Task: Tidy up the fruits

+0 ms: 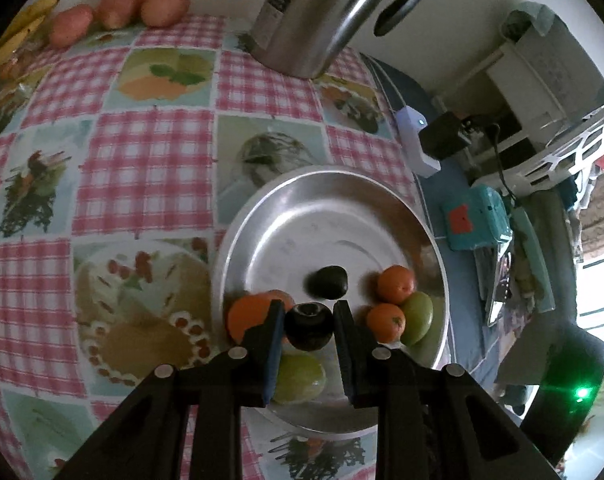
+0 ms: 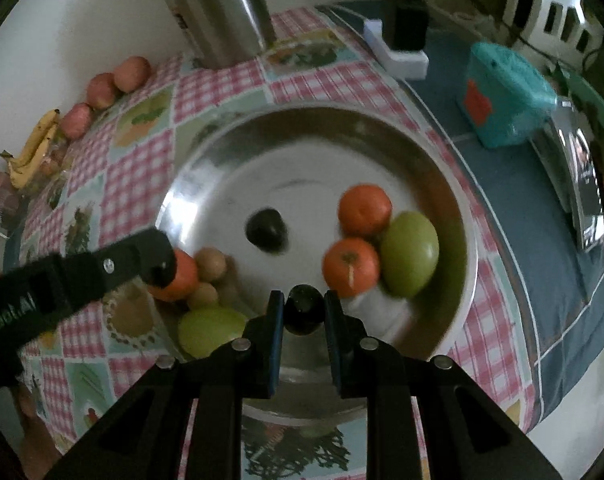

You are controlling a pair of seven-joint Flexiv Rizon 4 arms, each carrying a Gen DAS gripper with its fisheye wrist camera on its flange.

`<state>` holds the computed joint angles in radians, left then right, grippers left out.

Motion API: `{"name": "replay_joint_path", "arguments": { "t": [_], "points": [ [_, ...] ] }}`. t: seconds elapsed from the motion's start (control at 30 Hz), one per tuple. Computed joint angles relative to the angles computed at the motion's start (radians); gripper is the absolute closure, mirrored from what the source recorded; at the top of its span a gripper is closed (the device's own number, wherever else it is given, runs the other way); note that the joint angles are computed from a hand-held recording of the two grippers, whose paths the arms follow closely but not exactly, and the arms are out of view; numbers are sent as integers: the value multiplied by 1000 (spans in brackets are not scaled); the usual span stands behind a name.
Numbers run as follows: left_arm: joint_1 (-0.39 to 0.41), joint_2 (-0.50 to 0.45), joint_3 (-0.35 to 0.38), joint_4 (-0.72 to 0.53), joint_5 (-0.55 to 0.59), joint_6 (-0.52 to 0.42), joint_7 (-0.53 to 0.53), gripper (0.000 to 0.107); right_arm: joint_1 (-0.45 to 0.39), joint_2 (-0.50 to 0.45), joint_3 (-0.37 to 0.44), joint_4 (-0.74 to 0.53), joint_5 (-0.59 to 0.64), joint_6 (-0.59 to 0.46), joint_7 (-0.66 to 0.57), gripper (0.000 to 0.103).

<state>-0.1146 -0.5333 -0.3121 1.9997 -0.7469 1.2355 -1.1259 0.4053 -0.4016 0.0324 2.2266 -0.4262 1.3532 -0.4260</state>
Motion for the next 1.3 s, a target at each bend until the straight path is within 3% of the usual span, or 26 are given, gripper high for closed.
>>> {"name": "replay_joint_path", "arguments": {
  "t": [0.3, 0.33, 0.4, 0.57, 0.63, 0.7, 0.77, 0.8, 0.87, 0.93, 1.07, 1.2, 1.3],
  "points": [
    [-8, 15, 8, 13, 21, -12, -16, 75, -11, -4, 18, 19, 46, 7, -13, 81],
    [-5, 20, 6, 21, 13, -7, -16, 69, -7, -3, 16, 20, 46, 5, -10, 79],
    [0, 31, 0, 37, -5, 6, -8, 56, 0, -1, 10, 27, 42, 9, 0, 62],
    [-1, 70, 9, 85, -32, 54, -1, 47, 44, 26, -35, 63, -12, 34, 45, 60],
    [-35, 86, 70, 104, 27, 90, -59, 29, 64, 37, -59, 78, -49, 43, 77, 60],
    [-66, 96, 136, 118, 116, 118, -128, 23, 82, 49, -81, 94, -92, 57, 113, 54],
    [-135, 101, 268, 115, 271, 129, -247, 15, 99, 58, -101, 112, -137, 82, 149, 43],
    [-171, 101, 333, 111, 343, 129, -306, 5, 103, 61, -106, 116, -154, 89, 161, 38],
    [-242, 104, 462, 103, 479, 119, -415, 4, 113, 67, -108, 125, -184, 98, 181, 34],
    [-275, 117, 539, 109, 574, 106, -485, 4, 112, 63, -93, 120, -196, 94, 185, 33],
    [-283, 156, 593, 135, 695, 114, -568, 4, 142, 65, -101, 123, -253, 110, 205, 18],
    [-372, 198, 726, 126, 904, 77, -743, 4, 169, 74, -118, 124, -330, 111, 238, 18],
    [-421, 233, 796, 124, 1052, 41, -880, 4, 193, 96, -165, 130, -454, 103, 319, 18]
  ]
}}
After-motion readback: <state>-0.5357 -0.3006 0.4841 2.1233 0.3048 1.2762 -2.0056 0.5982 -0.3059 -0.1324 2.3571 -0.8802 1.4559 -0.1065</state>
